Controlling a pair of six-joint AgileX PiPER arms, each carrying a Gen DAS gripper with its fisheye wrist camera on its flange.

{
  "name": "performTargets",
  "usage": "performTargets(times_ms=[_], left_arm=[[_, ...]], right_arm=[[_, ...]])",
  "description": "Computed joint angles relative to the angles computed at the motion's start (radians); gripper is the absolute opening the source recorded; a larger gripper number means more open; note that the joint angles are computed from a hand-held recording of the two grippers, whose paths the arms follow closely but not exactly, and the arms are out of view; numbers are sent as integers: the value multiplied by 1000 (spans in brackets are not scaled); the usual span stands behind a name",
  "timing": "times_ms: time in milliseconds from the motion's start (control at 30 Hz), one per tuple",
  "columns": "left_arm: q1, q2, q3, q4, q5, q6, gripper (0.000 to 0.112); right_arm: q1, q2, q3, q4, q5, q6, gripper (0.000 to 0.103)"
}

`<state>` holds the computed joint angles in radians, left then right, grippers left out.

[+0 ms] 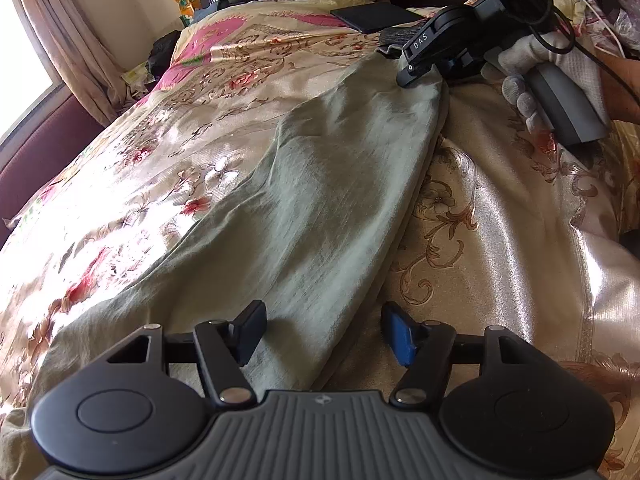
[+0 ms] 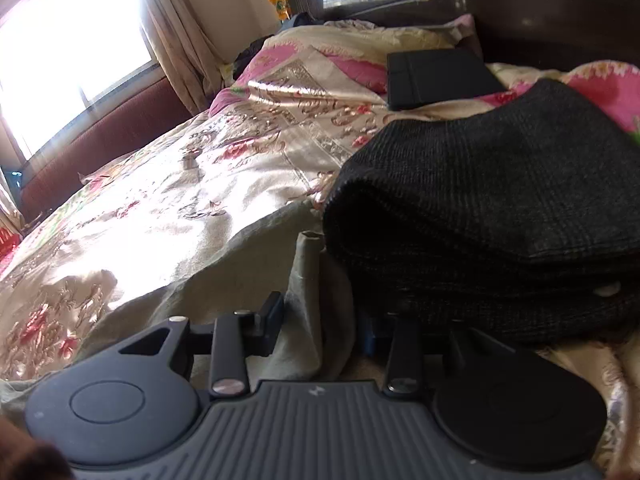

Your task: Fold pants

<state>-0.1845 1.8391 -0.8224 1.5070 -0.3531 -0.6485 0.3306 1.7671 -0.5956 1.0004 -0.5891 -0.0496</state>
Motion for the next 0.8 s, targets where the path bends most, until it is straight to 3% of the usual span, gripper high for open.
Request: performTargets(times_ms=[33, 133, 200, 367, 467, 533, 633, 800], left_arm=[[-3, -2, 2, -4, 4, 3, 78], [-7, -18, 13, -27, 11, 36, 78], [5, -33, 25, -28, -4, 46, 78], [38, -70, 50, 65, -53, -49, 78], [39, -51, 48, 130, -54, -137, 79], [54, -67, 62, 119, -67, -124, 79], [107, -103, 67, 132, -113, -138, 79], [183, -100, 40, 95, -89, -100, 79]], right_arm=[[-26, 5, -2, -62, 29, 67, 6], [-74, -55, 40, -251, 95, 338, 4], [-20, -188, 113, -236, 55, 364, 4], [181, -544, 244, 231, -77, -37, 3], [189, -559, 251, 519, -54, -280, 3], [151, -571, 277, 586, -17, -285, 3], [214, -612, 316, 612, -99, -209, 3], [226, -585, 257, 714, -90, -357, 4]])
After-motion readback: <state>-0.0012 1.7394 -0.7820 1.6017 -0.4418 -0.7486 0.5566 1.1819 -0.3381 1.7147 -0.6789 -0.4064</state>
